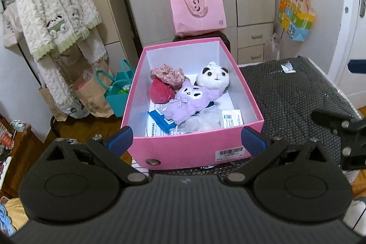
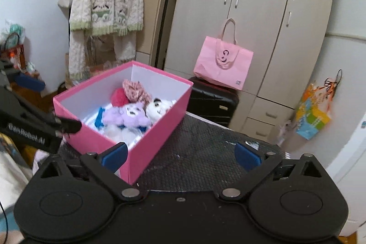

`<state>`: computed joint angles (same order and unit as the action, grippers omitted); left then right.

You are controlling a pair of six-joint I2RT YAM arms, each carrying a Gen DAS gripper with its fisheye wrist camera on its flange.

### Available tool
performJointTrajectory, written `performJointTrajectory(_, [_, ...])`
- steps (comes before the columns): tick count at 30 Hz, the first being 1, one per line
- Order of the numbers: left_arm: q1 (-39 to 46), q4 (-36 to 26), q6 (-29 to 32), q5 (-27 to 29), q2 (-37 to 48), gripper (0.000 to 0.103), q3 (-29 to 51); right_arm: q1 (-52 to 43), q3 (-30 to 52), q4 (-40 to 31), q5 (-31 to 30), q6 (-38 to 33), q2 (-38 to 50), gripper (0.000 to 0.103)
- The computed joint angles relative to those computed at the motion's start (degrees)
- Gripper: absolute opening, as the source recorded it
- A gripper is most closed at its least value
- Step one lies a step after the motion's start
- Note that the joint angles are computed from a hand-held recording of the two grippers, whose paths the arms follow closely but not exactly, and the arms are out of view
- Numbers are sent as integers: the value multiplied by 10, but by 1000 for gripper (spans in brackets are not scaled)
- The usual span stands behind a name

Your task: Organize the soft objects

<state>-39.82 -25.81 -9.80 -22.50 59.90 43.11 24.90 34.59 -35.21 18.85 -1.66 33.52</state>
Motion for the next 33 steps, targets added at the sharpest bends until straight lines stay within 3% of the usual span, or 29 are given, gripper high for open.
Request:
performJointTrajectory(6, [-45, 10, -35, -53, -32, 102, -29, 65, -7, -42, 81, 57, -44, 101])
performJointTrajectory(10, [-70, 20, -48, -74, -40, 102, -43, 137, -13, -72, 167, 115, -68, 101])
performJointTrajectory(18, [-107, 34, -75, -86, -57, 102, -71, 200, -14, -125, 223, 213, -100, 101])
performJointTrajectory(27, [-129, 57, -82, -102, -35, 102, -79, 152, -34, -147, 230, 269, -134, 101])
performJointTrajectory(33, [-151, 65, -99, -124, -30, 102, -82, 227, -27, -200, 300, 353, -130, 101])
